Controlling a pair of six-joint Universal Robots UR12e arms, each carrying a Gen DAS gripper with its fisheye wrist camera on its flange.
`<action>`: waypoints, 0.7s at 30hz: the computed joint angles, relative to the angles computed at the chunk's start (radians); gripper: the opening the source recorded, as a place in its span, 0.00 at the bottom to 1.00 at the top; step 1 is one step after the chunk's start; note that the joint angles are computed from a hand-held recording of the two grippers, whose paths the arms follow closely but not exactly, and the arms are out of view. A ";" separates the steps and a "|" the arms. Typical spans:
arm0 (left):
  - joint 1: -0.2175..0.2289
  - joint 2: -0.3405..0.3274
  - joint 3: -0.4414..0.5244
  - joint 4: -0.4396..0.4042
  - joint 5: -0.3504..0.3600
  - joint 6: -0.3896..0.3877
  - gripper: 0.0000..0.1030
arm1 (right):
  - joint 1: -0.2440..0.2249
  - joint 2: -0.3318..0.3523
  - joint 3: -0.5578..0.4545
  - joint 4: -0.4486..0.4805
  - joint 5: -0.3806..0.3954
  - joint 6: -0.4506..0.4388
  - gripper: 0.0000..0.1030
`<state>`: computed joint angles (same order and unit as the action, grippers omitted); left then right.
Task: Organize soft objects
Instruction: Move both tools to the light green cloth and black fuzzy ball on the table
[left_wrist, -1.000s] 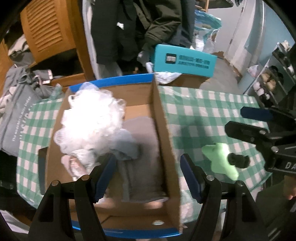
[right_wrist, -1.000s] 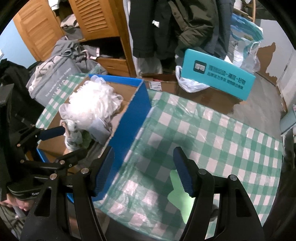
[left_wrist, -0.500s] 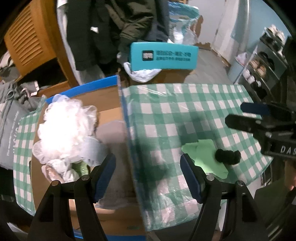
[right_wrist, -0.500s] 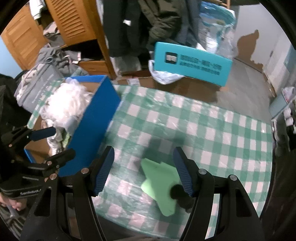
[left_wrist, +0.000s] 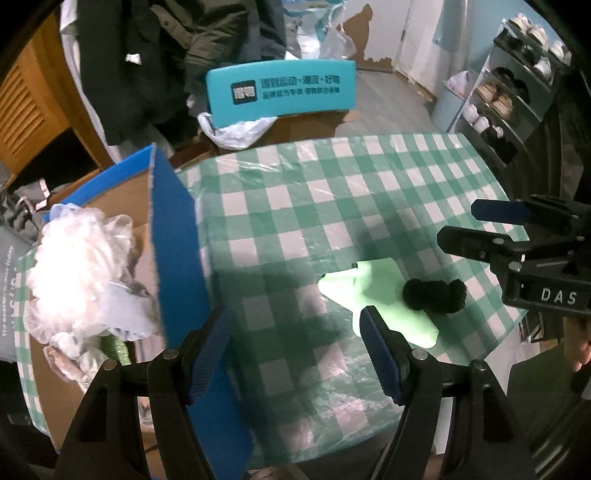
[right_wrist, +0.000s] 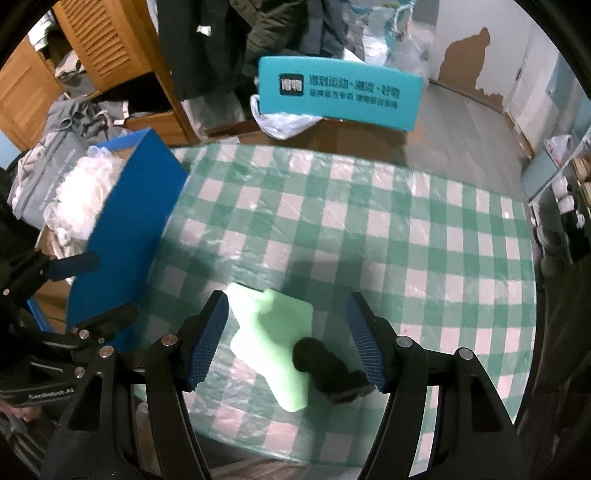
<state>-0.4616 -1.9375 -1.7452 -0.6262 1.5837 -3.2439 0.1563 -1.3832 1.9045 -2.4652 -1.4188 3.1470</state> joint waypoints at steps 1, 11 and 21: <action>-0.002 -0.004 0.002 -0.003 -0.002 0.000 0.71 | -0.003 -0.001 0.006 -0.001 -0.002 -0.002 0.65; -0.028 -0.051 0.038 -0.063 -0.029 0.025 0.71 | -0.031 0.012 0.044 0.048 -0.024 0.003 0.65; -0.053 -0.101 0.074 -0.112 -0.018 0.046 0.71 | -0.044 0.029 0.061 0.110 0.010 -0.049 0.65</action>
<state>-0.5147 -2.0387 -1.6710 -0.7378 1.5657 -3.1977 0.1120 -1.3537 1.9652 -2.3548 -1.4086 3.0982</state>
